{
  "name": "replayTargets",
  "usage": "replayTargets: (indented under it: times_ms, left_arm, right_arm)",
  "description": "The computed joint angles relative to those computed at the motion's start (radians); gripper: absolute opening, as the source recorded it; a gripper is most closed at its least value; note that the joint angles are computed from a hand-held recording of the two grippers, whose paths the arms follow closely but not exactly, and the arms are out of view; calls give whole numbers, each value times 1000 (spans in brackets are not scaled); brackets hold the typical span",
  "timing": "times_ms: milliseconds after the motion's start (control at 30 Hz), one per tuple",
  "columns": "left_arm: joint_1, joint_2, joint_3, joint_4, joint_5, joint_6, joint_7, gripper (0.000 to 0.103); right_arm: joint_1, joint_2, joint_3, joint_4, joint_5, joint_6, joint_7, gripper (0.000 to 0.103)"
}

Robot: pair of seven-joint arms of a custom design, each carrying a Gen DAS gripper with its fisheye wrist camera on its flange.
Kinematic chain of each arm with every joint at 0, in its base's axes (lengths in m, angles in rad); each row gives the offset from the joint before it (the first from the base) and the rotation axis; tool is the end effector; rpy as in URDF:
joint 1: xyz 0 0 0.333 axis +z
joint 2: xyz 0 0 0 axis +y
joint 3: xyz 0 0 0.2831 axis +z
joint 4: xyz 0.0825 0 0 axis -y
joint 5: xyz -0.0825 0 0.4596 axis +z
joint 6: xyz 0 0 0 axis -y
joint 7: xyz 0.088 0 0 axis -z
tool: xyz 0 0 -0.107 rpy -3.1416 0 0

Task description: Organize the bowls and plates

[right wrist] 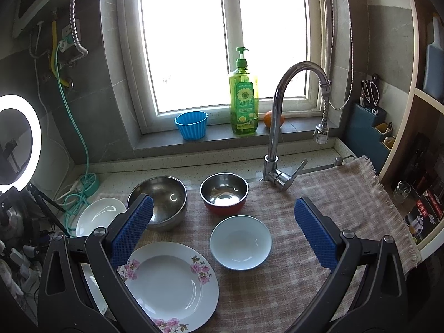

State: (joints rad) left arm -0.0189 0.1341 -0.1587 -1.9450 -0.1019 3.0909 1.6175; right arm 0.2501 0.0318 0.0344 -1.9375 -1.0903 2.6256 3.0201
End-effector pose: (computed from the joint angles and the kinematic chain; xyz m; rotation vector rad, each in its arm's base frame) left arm 0.6894 -0.1113 0.4694 -1.5522 1.7370 -1.0330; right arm 0.6440 0.2101 0.4682 -1.3244 1.9147 -0.9616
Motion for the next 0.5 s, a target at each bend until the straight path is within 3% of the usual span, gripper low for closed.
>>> replayTargets:
  times_ms: [500]
  left_arm:
    - [-5,-4,-2,-2,7,2,1,102]
  right_arm:
    - [1,-9,1,-9,-4,-6,13,103]
